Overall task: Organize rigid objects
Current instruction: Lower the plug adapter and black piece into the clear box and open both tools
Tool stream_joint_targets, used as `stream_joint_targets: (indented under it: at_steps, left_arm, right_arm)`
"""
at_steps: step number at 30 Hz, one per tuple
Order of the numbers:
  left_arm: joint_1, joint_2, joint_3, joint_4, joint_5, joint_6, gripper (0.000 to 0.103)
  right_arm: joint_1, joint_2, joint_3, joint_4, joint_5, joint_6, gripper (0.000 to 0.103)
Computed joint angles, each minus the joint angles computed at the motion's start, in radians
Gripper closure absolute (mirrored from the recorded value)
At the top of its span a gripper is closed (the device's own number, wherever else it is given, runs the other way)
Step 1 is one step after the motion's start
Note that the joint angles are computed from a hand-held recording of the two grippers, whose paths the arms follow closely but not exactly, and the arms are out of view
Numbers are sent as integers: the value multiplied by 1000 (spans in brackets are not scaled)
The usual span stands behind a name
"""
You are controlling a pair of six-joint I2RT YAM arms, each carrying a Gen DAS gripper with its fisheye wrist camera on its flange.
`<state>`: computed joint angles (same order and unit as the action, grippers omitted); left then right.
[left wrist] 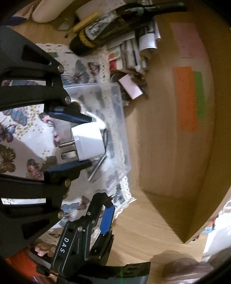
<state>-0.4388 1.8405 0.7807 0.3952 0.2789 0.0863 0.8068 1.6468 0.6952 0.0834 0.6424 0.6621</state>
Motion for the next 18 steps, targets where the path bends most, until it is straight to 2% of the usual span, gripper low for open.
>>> stream_joint_targets:
  at_steps: [8,18]
  left_arm:
    - [-17,68,121,-60,-39,9,62]
    - [-38,247,308,-164,-78,4,62]
  right_arm:
    - [-78,26,34,32,-26,-62,61]
    - [-173,171,97,67,-150,-71,61]
